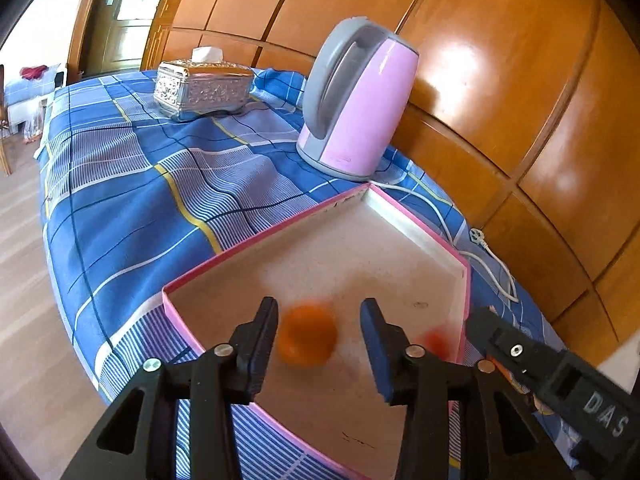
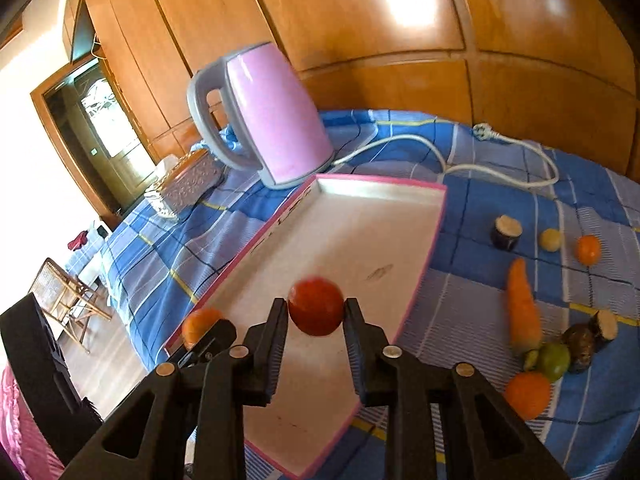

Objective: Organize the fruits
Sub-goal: 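Carry the orange and tomato into the tray and open both tools, then withdraw both open tools from the tray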

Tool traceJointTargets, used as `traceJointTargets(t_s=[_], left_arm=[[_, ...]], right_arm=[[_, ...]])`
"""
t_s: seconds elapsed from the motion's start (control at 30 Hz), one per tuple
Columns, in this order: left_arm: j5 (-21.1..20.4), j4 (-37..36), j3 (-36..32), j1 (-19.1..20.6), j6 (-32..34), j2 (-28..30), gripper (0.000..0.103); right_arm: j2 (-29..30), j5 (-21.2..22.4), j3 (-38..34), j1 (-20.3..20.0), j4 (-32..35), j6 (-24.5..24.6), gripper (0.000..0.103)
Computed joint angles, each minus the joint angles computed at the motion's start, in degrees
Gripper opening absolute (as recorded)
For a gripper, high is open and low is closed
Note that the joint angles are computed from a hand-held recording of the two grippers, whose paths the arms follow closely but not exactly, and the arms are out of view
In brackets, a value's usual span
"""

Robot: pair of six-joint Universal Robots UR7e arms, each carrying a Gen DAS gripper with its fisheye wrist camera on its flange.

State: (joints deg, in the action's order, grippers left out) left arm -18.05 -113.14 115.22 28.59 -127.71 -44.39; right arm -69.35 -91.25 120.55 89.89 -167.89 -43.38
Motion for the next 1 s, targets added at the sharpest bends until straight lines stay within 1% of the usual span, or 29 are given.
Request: traceJointTargets(t_s=[0.07, 0.17, 0.23, 0.33, 0.43, 0.53, 0.77, 0.87, 0.93, 1.0], left_arm=[[-0.2, 2.2, -0.6, -0.1, -1.4, 0.1, 0.048], [-0.1, 0.6, -0.2, -0.1, -0.2, 0.1, 0.05], [-0.1, 0.5, -0.3, -0.1, 0.2, 0.1, 0.055], [-0.1, 0.7, -0.6, -0.1, 0.9, 0.4, 0.058], [0.1, -0.9, -0.7, -0.1, 3.3, 0.7, 0.06], [0.4, 0.2, -1.2, -0.3, 3.7, 1.0, 0.065], [0.5, 0.8, -1.8, -0.3, 4.7, 1.5, 0.069], [0.6, 0.3, -2.1, -0.4, 6.1, 1.9, 0.07], [0.7, -1.5, -2.1, -0.4, 8.6, 2.3, 0.073], [0.9, -5.1, -1.9, -0.5, 12.5, 2.9, 0.073]], right_arm=[[0.1, -0.2, 0.4, 0.1, -0.3, -0.4, 0.032], [-0.2, 0.0, 0.7, -0.1, -0.5, 0.2, 0.033], [-0.4, 0.0, 0.9, -0.3, -0.7, 0.4, 0.033], [-0.9, 0.0, 1.2, -0.6, -1.1, 0.9, 0.033], [-1.6, -0.2, 2.0, -1.1, -2.2, 0.9, 0.033], [-2.6, -0.2, 2.8, -2.0, -2.8, 1.0, 0.032], [-4.6, -0.1, 3.9, -3.7, -4.6, 1.4, 0.032], [-5.3, 0.0, 4.5, -4.3, -5.6, 1.1, 0.032], [-5.9, 0.0, 4.9, -4.8, -6.3, 0.8, 0.032], [-6.3, -0.2, 5.2, -5.2, -6.9, 0.6, 0.032]])
